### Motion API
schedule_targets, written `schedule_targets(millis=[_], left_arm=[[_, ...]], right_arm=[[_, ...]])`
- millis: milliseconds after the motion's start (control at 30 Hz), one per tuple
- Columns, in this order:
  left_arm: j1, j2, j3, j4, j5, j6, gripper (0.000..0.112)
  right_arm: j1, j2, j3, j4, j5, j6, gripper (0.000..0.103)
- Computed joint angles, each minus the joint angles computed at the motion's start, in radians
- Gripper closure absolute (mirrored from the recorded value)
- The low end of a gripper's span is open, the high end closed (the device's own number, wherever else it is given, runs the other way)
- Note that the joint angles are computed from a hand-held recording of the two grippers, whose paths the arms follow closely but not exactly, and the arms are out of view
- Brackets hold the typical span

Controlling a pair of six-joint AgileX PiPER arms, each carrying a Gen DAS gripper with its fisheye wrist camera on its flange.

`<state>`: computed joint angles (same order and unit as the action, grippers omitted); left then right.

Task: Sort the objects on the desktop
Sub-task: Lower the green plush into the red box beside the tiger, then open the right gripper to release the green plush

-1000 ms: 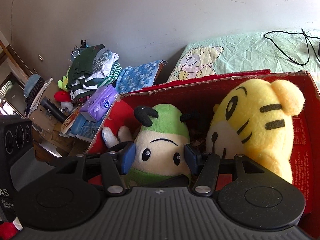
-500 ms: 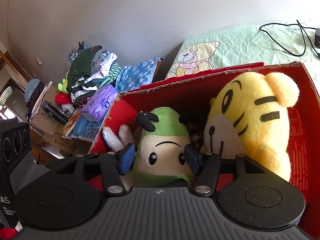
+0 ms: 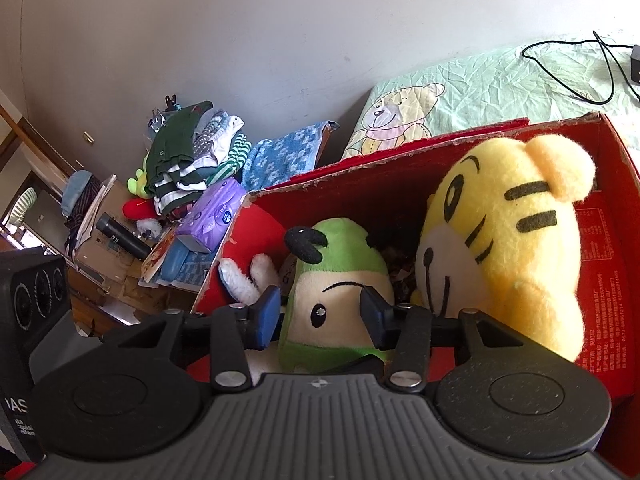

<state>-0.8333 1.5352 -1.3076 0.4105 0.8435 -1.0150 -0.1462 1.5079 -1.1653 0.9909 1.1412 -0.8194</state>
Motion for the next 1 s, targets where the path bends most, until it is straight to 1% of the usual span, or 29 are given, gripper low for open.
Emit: schedule_targets(millis=[133,333,733,867,1000], left_arm=[[-0.012,0.019,-0.027,0.021,0.046,-0.011,0.029],[-0.027,0.040,-0.059,0.036,0.086,-0.033,0.027],[-0.086,0.059,-0.107,0.089,0.182,-0.100,0.024],[-0.104,0.045,-0.094,0.106,0.187,-0.126,0.024],[-0.120,0.004,-0.054,0.120,0.167,-0.150,0.024]], right_arm=[[-0.015,0.011,0.005,0.023,0.027,-0.006,0.052],[-0.041,0.008,0.007,0.034,0.048,0.002,0.052],[-0.073,-0.027,0.025,0.034,0.053,-0.003,0.052],[-0.086,-0.047,0.038,0.032,0.052,-0.010,0.052],[-0.112,-0.064,0.048,0.040,0.048,-0.018,0.052]])
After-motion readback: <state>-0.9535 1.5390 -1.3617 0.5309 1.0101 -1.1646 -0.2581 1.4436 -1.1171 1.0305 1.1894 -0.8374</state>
